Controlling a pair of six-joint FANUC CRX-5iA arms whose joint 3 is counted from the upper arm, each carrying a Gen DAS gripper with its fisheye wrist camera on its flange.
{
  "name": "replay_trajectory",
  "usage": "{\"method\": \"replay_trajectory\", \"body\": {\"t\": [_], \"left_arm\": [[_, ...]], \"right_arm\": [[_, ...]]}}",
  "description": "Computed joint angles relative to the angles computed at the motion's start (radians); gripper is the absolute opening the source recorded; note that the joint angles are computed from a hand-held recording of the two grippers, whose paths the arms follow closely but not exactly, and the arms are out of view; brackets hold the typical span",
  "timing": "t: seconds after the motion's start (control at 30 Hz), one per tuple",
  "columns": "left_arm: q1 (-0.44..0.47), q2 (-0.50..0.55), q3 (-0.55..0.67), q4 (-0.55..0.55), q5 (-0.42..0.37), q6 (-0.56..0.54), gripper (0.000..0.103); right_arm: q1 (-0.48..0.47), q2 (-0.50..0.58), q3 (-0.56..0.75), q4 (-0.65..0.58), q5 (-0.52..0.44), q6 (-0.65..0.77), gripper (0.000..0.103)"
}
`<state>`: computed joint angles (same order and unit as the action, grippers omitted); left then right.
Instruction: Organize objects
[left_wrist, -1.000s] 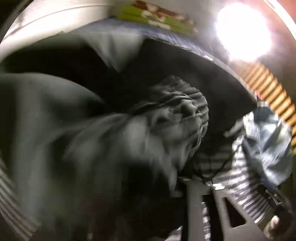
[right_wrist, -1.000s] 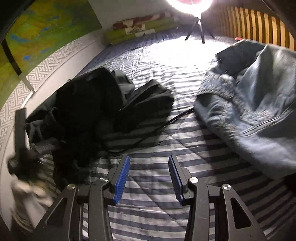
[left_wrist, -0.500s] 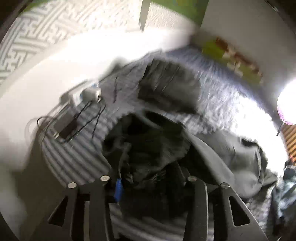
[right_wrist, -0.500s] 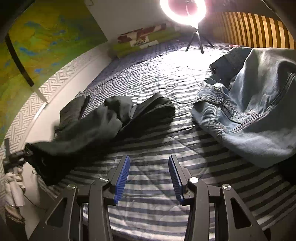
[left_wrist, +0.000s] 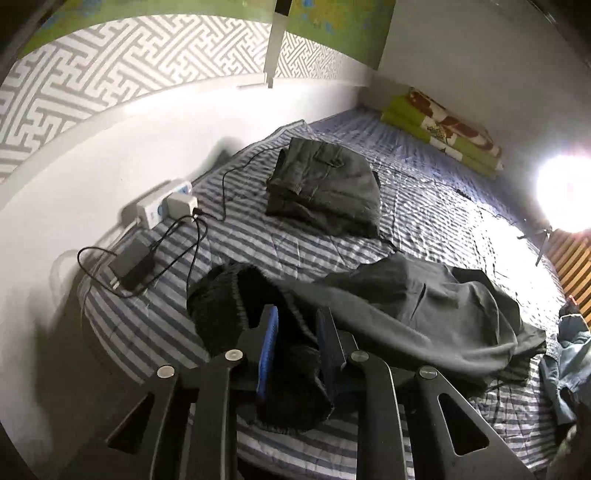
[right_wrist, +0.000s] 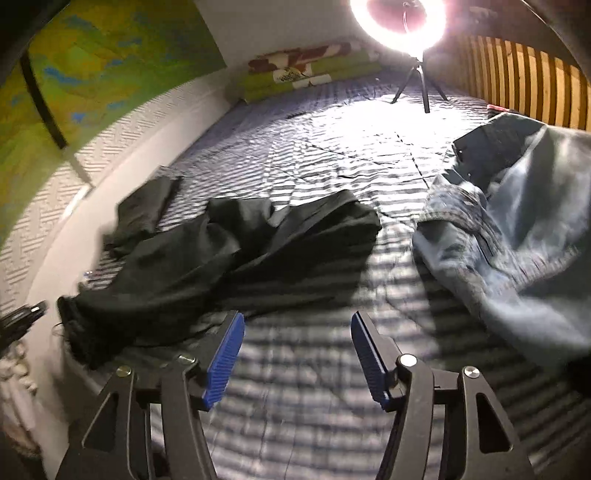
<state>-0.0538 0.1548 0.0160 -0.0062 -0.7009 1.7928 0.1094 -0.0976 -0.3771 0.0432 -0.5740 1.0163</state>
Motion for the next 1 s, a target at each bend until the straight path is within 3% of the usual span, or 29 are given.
{"method": "replay_trajectory", "body": {"t": [0.2, 0.23, 0.27, 0.33, 0.37, 0.47, 0.6, 0.67, 0.7, 0.73, 0.77, 0.8, 0.9, 1.0], "left_arm": [[0.036, 0.012, -0.036, 0.021, 0.030, 0.003, 0.025], [0.043, 0.015, -0.044, 0.020, 0.038, 0.004, 0.030], [0.051, 0.019, -0.050, 0.019, 0.034, 0.006, 0.037], [0.076, 0.020, -0.084, 0.059, 0.045, -0.019, 0.083], [0.087, 0.012, -0.113, 0.078, 0.073, -0.030, 0.089], [0.111, 0.023, -0.143, 0.111, 0.090, -0.041, 0.092], [0.135, 0.093, -0.155, 0.288, 0.090, -0.165, 0.093], [0.124, 0.122, -0.149, 0.317, 0.119, -0.185, 0.088], [0.115, 0.132, -0.132, 0.293, 0.127, -0.156, 0.057], [0.102, 0.159, -0.076, 0.216, 0.082, -0.086, 0.006], [0.095, 0.183, -0.036, 0.190, 0.040, -0.065, 0.002], [0.091, 0.186, -0.032, 0.186, 0.046, -0.056, 0.001], [0.087, 0.146, -0.057, 0.174, 0.081, -0.048, 0.000], [0.104, 0.060, -0.138, 0.245, 0.140, -0.101, 0.000]], "right_arm": [[-0.062, 0.252, 0.296, -0.229, -0.098, 0.161, 0.059], [-0.067, 0.297, 0.354, -0.276, -0.124, 0.199, 0.060], [-0.071, 0.347, 0.420, -0.323, -0.160, 0.234, 0.061], [-0.073, 0.414, 0.508, -0.394, -0.216, 0.269, 0.061], [-0.071, 0.456, 0.563, -0.431, -0.253, 0.286, 0.061], [-0.037, 0.553, 0.665, -0.407, -0.319, 0.245, 0.061], [0.015, 0.630, 0.721, -0.289, -0.361, 0.125, 0.060], [0.013, 0.610, 0.696, -0.300, -0.327, 0.140, 0.030], [0.002, 0.603, 0.698, -0.330, -0.334, 0.164, 0.010], [-0.018, 0.585, 0.690, -0.377, -0.333, 0.188, 0.006], [-0.038, 0.552, 0.663, -0.417, -0.311, 0.202, 0.005], [-0.052, 0.525, 0.643, -0.440, -0.296, 0.214, 0.004], [-0.074, 0.387, 0.532, -0.445, -0.214, 0.234, 0.004], [-0.072, 0.201, 0.389, -0.395, -0.120, 0.235, 0.004]]}}
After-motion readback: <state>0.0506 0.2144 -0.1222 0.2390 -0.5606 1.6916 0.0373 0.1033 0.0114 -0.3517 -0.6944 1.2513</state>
